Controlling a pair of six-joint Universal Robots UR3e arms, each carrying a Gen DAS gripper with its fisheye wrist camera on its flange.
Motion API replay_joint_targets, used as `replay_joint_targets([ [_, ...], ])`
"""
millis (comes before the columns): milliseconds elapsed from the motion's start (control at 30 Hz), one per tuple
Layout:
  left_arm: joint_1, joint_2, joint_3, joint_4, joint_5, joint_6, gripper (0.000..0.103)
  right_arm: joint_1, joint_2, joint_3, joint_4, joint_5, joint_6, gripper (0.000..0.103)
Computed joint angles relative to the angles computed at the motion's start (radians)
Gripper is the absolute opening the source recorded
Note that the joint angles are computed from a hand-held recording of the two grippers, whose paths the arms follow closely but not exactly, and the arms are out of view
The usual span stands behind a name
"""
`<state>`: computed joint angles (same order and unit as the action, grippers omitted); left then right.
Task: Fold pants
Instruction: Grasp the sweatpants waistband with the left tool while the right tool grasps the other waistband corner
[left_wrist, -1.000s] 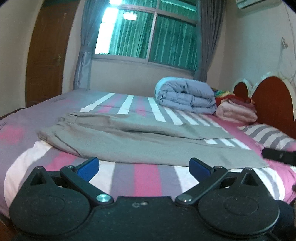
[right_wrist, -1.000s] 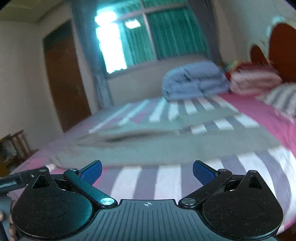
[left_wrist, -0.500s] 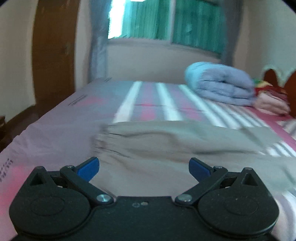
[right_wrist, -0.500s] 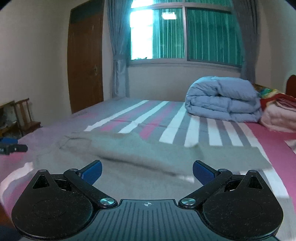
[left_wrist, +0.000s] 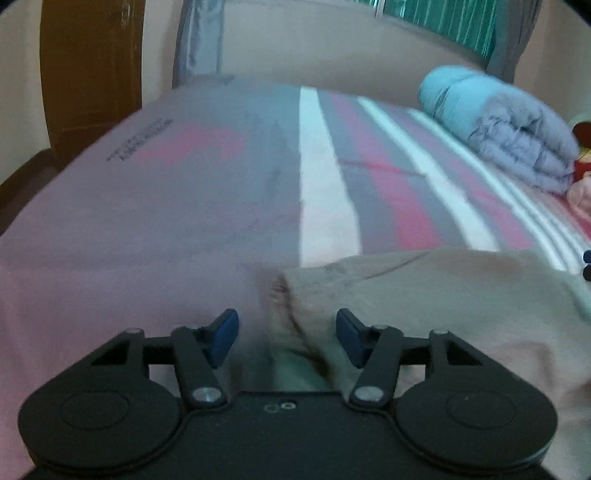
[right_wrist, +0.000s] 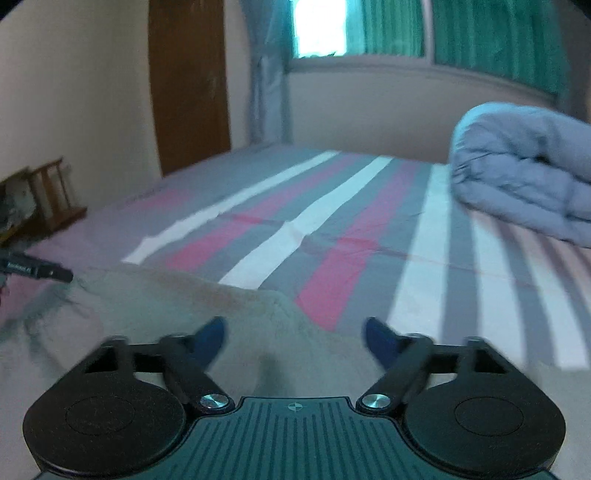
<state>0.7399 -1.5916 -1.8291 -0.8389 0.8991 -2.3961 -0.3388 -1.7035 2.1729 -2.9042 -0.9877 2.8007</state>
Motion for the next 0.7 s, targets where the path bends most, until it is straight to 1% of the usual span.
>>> replay_joint_targets([
  [33, -0.011, -0.043, 0.040, -0.003, 0.004, -0.005, 0.049, 0.024, 0.085, -0.051, -0.024, -0.010, -0.001, 0.073],
  [100, -0.029, -0.115, 0.114, -0.035, 0.000, -0.017, 0.050, 0.049, 0.203, -0.120, -0.065, -0.021, -0.003, 0.072],
  [200, -0.066, -0.200, 0.208, -0.065, 0.008, -0.025, 0.051, 0.059, 0.332, -0.203, -0.095, -0.021, 0.011, 0.072],
  [267, -0.097, -0.253, 0.275, -0.085, 0.025, -0.028, 0.052, 0.047, 0.381, -0.241, -0.063, 0.009, 0.006, 0.072],
  [367, -0.129, -0.294, 0.331, -0.099, 0.037, -0.035, 0.050, 0.059, 0.413, -0.298, 0.028, -0.008, -0.011, 0.072],
  [400, -0.140, -0.304, 0.350, -0.112, 0.037, -0.041, 0.046, 0.064, 0.425, -0.324, 0.065, -0.009, -0.021, 0.072],
  [433, -0.146, -0.316, 0.371, -0.129, 0.029, -0.034, 0.042, 0.061, 0.440, -0.356, 0.117, 0.011, -0.040, 0.072],
  [467, -0.151, -0.318, 0.381, -0.150, 0.019, -0.016, 0.037, 0.066, 0.449, -0.371, 0.130, 0.016, -0.041, 0.072],
  [500, -0.161, -0.315, 0.370, -0.123, 0.034, -0.010, 0.038, 0.063, 0.455, -0.385, 0.148, 0.031, -0.048, 0.072],
  [533, -0.168, -0.309, 0.346, -0.092, 0.046, 0.002, 0.038, 0.054, 0.460, -0.405, 0.196, 0.063, -0.069, 0.071],
  [567, -0.168, -0.305, 0.327, -0.074, 0.048, 0.007, 0.038, 0.056, 0.470, -0.434, 0.247, 0.073, -0.091, 0.068],
  [600, -0.163, -0.300, 0.314, -0.066, 0.038, 0.007, 0.033, 0.075, 0.471, -0.443, 0.257, 0.034, -0.106, 0.060],
  [633, -0.152, -0.295, 0.307, -0.078, 0.016, 0.024, 0.026, 0.096, 0.477, -0.448, 0.246, -0.013, -0.119, 0.039],
  [667, -0.143, -0.281, 0.282, -0.059, 0.003, 0.040, 0.024, 0.098, 0.478, -0.449, 0.250, -0.011, -0.126, 0.017],
  [700, -0.139, -0.265, 0.262, -0.038, -0.005, 0.045, 0.018, 0.094, 0.472, -0.449, 0.263, 0.005, -0.124, 0.014],
])
